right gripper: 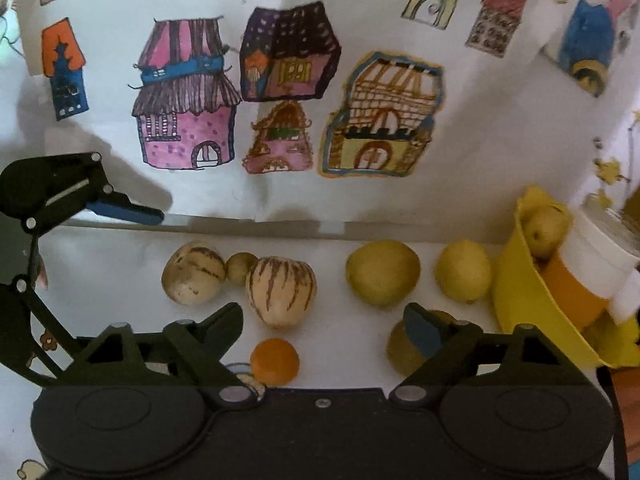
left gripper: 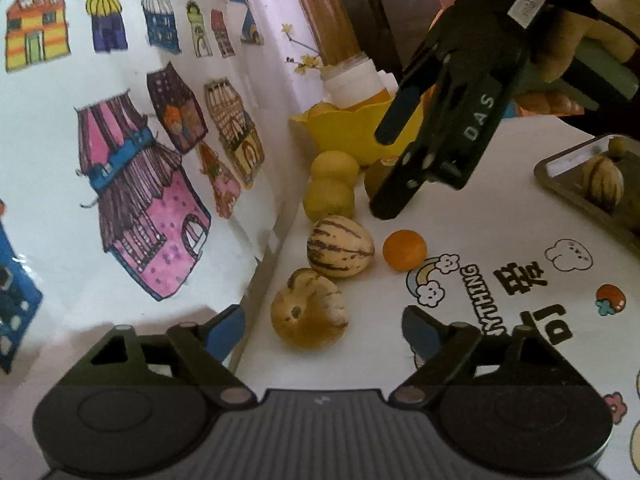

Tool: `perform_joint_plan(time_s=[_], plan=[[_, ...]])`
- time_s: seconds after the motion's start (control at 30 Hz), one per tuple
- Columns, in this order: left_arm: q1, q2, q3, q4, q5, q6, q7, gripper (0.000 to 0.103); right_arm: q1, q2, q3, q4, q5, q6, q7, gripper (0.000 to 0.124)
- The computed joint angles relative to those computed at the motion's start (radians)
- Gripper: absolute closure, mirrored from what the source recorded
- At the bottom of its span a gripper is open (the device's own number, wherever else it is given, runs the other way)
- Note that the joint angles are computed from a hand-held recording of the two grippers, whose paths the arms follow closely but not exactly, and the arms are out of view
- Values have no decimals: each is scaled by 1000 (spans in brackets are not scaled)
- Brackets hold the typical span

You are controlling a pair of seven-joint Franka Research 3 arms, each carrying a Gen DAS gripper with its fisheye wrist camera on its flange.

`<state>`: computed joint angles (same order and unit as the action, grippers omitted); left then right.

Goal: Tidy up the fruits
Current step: 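Reach the left gripper to a tan pepino while the right gripper reaches a striped pepino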

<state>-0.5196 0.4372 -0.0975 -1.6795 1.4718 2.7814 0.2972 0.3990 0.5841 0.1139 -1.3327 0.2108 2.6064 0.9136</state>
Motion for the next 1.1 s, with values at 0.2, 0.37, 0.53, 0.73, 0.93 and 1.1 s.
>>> perform_joint_plan(time_s=[0.2,0.37,0.53,0.73,0.93,1.1], plan=[[13,29,9,26,-48,38,42,28,-16,91,20,133,35,-98,-16,45],[10,44,19,43,-94,47,69,34,-16,130,24,186,57,-150,-24,48],[0,56,33,59,-134,51,100,39,5,165,7,228,38,-172,-8,51],[-7,71,47,77,-181,46,127,50,19,212,-2,300,17,-208,25,54],[-17,62,59,66,-182,51,115,51,34,287,-5,417,1,-261,45,59],[-17,46,58,44,-173,52,88,52,49,358,-11,536,-12,-312,58,68]])
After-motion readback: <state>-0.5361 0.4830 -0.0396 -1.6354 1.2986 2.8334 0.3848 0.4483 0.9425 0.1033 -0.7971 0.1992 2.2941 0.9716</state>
